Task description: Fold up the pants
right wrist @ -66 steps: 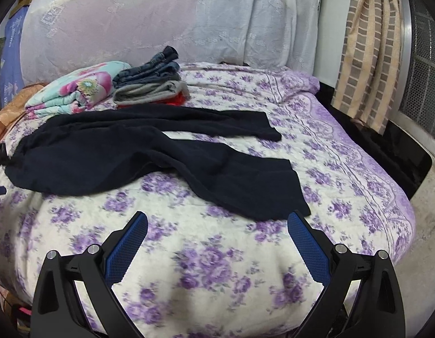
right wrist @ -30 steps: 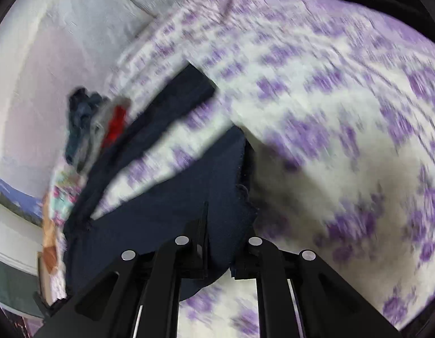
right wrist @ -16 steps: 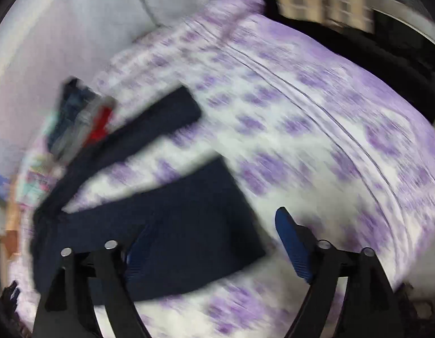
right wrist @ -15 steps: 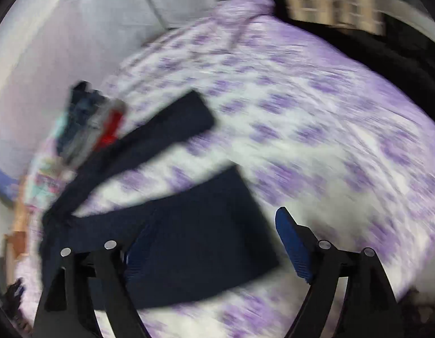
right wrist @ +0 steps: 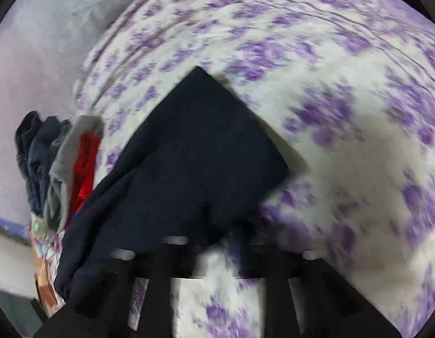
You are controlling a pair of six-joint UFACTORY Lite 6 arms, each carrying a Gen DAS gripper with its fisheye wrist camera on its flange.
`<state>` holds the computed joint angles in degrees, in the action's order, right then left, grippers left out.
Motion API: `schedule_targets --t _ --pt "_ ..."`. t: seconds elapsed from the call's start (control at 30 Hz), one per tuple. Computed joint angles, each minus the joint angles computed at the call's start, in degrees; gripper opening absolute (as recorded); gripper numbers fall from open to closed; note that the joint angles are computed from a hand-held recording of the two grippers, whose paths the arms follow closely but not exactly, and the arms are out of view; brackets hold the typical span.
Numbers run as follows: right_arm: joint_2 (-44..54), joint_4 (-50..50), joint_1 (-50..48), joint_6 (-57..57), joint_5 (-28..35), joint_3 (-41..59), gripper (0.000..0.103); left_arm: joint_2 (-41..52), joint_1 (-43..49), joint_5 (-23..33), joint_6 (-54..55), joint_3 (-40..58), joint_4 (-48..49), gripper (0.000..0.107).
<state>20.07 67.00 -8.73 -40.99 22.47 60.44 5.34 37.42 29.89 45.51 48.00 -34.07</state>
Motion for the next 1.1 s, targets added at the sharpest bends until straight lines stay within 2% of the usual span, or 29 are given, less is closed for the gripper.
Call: schedule_targets --t 0.1,0.2,0.27,0.33,0.4,0.47,0.5,0.57,0.63,0.67,0.7,0.8,0.87,0.97,1.0,1.1 --pt "-8.09 -5.25 -1.34 2.56 -0.5 -4.83 0.009 -3.87 1.07 -0.28 1.69 -3.98 0.71 0.019" --pt "-17.33 -12.18 -4.39 6.61 0.07 -10.42 0.01 -5.11 3.62 1.63 6.02 -5.42 -0.77 0.014" --pt "-16.86 -12.47 -6.37 6.3 0.27 -11.58 0.01 -3.8 4.75 2.58 7.89 -4.68 -2.14 0.013" --pt "-10.2 -14.47 -4.99 7.61 -2.22 -10.08 0.011 -2.34 3.95 1.41 7.2 -3.93 -1.86 0.012" --pt "-8.99 -21.62 -3.21 14.37 -4.75 -8.88 0.012 -3.05 1.59 -1.23 3.7 -4.35 1.85 0.011" --pt "-10.12 -33.61 -1.23 24.91 -3.57 -7.8 0.022 -4.58 0.36 -1.23 0.61 -4.85 5.57 0.011" --pt "-11.57 -39.61 -0.64 30.84 -2.63 -7.82 0.034 -5.17 0.96 0.35 0.01 -4.39 7.04 0.011" --pt "-18.86 -51.6 0.49 41.64 -1.19 -10.63 0.04 -6.61 1.77 4.56 -1.05 -2.42 9.48 0.011" --pt "-29.79 -61.17 2.66 49.57 -0.96 -16.12 0.045 -9.8 3.36 8.08 -0.12 0.23 11.2 0.031" --pt "-35.79 -62.35 4.21 50.26 1.49 -18.09 0.054 -9.95 4.19 8.86 0.99 1.79 11.15 0.063" --pt "-40.73 -61.14 5.04 48.55 1.54 -20.68 0.06 -9.99 4.46 9.48 2.05 4.35 10.85 0.088" --pt "-52.61 -53.28 11.61 42.81 5.39 -26.0 0.061 -3.93 2.18 8.56 1.54 14.4 11.78 0.09" --pt "-56.43 -57.18 20.83 49.95 6.22 -28.11 0.061 5.75 0.83 11.81 4.63 24.86 9.26 0.09" --pt "-53.62 -68.45 35.2 66.87 5.06 -27.2 0.061 17.25 -1.45 15.33 6.8 35.91 9.93 0.088" --pt "-51.78 -73.35 39.1 72.86 4.89 -26.29 0.061 21.38 -2.77 15.47 6.48 39.55 11.22 0.084" --pt "-45.59 -82.66 46.86 83.72 5.38 -22.29 0.061 30.86 -3.97 17.55 10.13 48.61 11.05 0.084"
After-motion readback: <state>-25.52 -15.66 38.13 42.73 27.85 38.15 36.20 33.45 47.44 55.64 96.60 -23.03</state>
